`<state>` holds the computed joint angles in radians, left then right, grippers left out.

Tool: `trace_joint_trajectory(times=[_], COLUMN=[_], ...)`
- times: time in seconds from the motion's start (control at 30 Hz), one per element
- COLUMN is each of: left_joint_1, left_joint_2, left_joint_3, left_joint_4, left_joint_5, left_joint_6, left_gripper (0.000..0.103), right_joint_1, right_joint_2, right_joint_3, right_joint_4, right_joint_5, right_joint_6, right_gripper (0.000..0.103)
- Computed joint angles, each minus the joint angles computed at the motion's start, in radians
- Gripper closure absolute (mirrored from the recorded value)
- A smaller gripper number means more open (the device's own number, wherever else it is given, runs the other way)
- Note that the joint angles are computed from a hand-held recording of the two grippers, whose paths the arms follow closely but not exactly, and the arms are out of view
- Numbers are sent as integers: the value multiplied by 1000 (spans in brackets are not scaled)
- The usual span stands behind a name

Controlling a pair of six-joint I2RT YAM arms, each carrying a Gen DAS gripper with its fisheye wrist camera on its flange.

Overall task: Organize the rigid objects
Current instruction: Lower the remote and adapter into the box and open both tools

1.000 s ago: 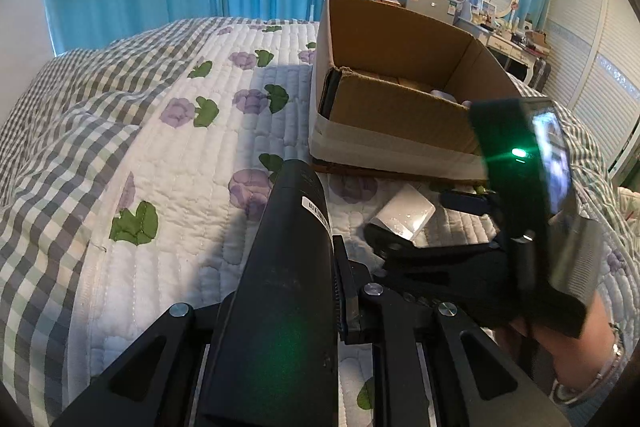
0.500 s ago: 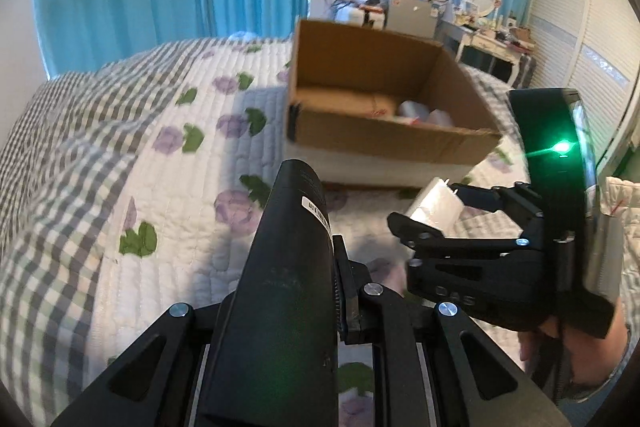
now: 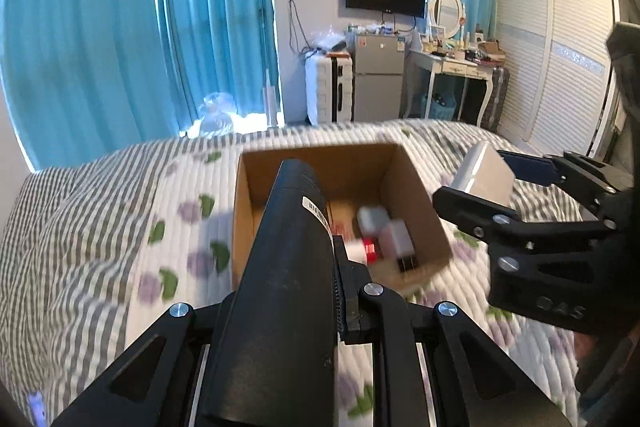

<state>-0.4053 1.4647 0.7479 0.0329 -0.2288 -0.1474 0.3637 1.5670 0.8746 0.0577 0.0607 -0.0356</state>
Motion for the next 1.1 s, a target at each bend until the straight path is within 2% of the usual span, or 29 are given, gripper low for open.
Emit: trace_joint_trajectory(times=[0.17, 0.33, 0.47, 0.6, 0.67, 0.7, 0.73, 0.8, 0.9, 1.1], left_joint_1=[40, 69, 95, 109, 111, 114, 114, 102, 85, 77], left_joint_2=[222, 428, 569, 630, 643, 639, 626, 605, 564, 497], left_joint_3=[184, 328, 446, 494, 509, 500, 477, 446, 411, 373], left_joint_4=[17, 37, 9, -22, -52, -43, -18, 16, 29, 33], left_joint_5=[19, 30, 41, 65, 70, 78, 85, 76, 64, 36], left_joint_6=[34, 73, 76, 97, 104, 100, 101, 106, 120, 109], left_gripper=[86, 86, 86, 82, 74, 57, 44, 36, 29, 27], right_joint_1=[-48, -76, -109, -129, -139, -141, -145, -148, -145, -131], right_joint_2=[114, 300, 427, 477, 481, 479, 482, 488, 487, 507], right_joint_3=[142, 300, 398, 395, 383, 380, 386, 395, 397, 441], right_joint_4=[-5, -8, -16, 20, 39, 39, 36, 32, 27, -6], right_joint_5=[-30, -54, -89, -106, -125, -130, -132, -131, -129, -130], right_joint_6=[-35, -48, -62, -63, -61, -60, -60, -59, -51, -49], right_gripper=[31, 31, 31, 31, 31, 31, 31, 31, 31, 31])
